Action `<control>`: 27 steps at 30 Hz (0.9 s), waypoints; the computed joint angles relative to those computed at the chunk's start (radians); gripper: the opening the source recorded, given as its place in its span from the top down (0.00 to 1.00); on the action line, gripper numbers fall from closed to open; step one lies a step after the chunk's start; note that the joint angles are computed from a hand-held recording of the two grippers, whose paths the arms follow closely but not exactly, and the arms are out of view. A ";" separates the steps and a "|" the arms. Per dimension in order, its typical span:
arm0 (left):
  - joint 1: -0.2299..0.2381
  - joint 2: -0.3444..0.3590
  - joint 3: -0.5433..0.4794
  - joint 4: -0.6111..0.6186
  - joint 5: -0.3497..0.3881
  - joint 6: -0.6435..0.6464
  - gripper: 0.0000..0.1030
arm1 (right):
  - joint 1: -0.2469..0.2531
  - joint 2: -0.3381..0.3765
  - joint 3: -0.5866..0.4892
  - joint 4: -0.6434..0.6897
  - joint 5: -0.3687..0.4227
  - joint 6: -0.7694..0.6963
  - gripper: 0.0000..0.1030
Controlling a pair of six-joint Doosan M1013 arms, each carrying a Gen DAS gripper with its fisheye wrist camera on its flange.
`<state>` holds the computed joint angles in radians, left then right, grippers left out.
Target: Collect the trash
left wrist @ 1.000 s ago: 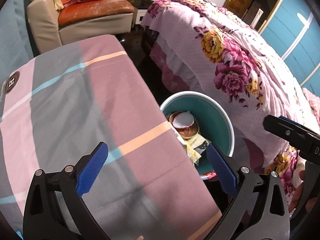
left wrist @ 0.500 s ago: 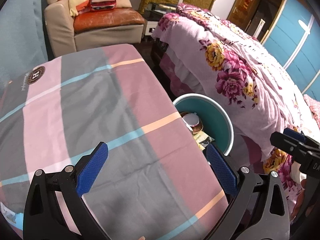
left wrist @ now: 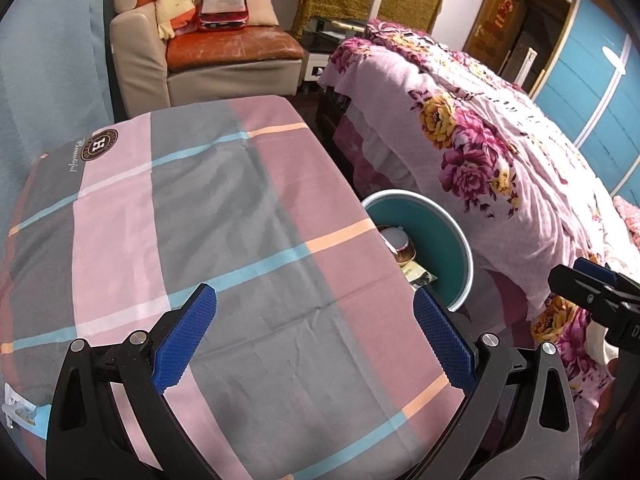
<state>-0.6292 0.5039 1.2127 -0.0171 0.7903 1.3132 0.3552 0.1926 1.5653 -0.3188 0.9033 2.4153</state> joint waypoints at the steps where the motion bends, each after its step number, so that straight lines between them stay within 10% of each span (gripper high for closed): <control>1: -0.001 -0.001 0.001 0.008 0.001 -0.003 0.04 | -0.001 0.000 0.001 0.003 -0.002 0.002 0.09; 27: -0.017 0.026 -0.015 0.122 0.025 -0.051 0.04 | -0.022 0.041 -0.006 0.048 0.008 -0.053 0.09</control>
